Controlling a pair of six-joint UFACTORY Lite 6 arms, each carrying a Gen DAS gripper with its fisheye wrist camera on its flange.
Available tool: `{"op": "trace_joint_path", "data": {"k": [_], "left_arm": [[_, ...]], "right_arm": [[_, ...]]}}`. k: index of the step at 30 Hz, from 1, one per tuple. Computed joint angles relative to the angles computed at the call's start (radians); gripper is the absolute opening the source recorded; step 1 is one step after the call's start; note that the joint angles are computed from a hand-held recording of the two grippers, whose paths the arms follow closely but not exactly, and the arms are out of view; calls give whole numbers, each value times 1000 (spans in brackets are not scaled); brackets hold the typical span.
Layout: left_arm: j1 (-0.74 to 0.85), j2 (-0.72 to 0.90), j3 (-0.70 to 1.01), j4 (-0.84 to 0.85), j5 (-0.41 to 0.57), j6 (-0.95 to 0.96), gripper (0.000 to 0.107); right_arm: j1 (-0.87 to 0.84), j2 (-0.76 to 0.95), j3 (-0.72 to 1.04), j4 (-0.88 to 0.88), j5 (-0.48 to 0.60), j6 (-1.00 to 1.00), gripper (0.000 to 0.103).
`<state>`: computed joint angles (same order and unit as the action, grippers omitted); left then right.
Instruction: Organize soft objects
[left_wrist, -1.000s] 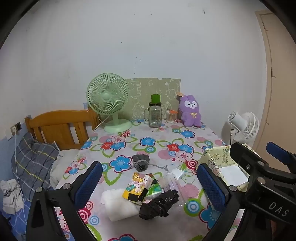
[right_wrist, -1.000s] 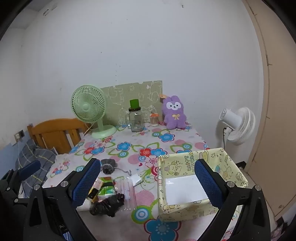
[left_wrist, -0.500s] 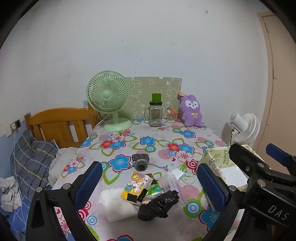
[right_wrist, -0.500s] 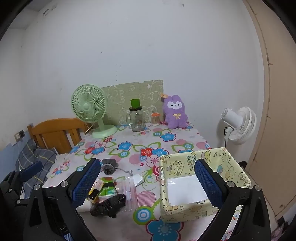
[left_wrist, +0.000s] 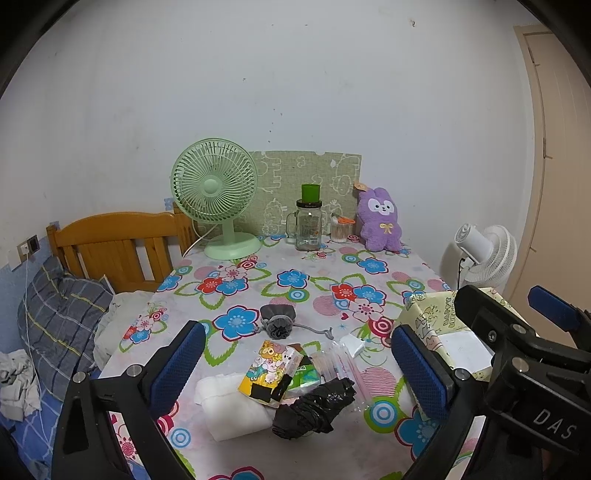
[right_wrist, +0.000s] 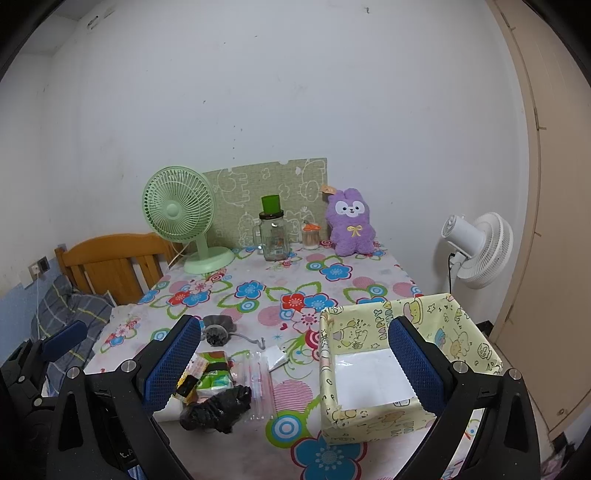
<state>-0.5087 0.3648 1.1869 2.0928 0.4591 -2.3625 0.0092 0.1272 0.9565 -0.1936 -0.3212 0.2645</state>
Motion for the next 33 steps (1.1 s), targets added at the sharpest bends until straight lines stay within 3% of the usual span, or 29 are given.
{"op": "trace_joint_path", "data": {"k": [33], "left_arm": [[-18, -9, -3, -20, -15, 0, 101]], "right_arm": [[-5, -18, -18, 12, -3, -16, 103]]}}
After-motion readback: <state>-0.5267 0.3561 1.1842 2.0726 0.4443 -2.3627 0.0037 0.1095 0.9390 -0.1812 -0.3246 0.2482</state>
